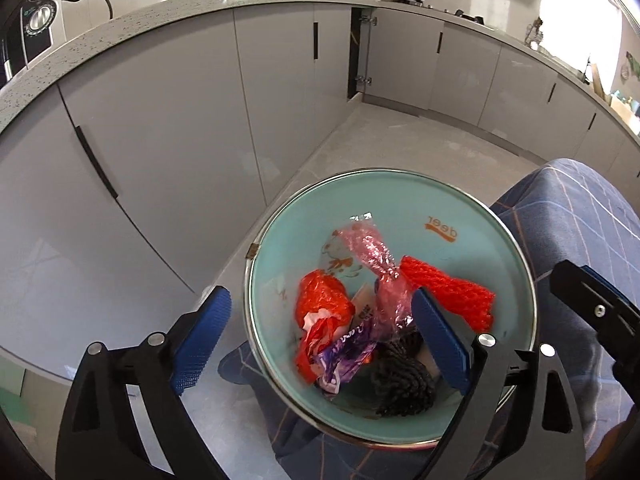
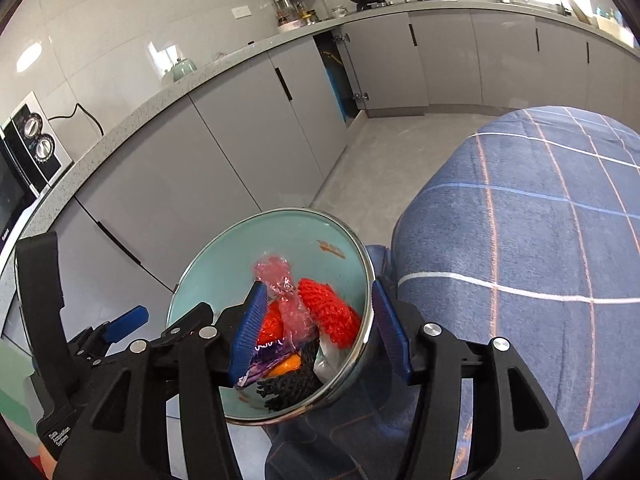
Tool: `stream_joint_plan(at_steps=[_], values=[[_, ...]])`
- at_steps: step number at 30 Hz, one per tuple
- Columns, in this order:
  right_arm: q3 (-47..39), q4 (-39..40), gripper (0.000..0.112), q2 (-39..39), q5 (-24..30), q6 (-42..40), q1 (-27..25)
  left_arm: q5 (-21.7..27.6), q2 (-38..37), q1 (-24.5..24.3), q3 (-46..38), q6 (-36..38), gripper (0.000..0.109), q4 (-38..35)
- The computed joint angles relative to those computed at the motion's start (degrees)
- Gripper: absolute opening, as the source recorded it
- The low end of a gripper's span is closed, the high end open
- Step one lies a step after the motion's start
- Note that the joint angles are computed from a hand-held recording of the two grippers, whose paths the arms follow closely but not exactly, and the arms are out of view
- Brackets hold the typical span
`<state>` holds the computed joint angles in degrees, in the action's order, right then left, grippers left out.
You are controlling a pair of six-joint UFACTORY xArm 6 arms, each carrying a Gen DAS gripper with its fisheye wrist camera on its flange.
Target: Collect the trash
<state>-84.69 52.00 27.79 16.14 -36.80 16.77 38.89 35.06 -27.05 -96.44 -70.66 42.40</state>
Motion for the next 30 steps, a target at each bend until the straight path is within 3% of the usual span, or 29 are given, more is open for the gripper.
stream_joint_plan(at_steps=[7, 13, 19, 30], values=[[2.8, 2.4, 0.073, -2.4, -0.1, -2.0, -0.2, 2.9, -1.5, -1.3, 1.9, -0.7, 0.094, -0.3], [8.2, 10.5, 0.09, -7.2, -1.9, -10.0, 0.1, 4.4, -5.8, -3.2, 8.0, -5.9, 0.097, 3.5], [12.5, 16.5, 0.091, -11.2, -1.7, -16.3, -0.4, 5.8, -8.8, -5.6, 10.8, -14.3, 0.097, 6.2], [20.1, 27.4, 0.091, -19.4, -2.2, -27.9, -1.2, 12.5, -10.4, -12.0, 10.5, -19.3, 0.097, 10.5]])
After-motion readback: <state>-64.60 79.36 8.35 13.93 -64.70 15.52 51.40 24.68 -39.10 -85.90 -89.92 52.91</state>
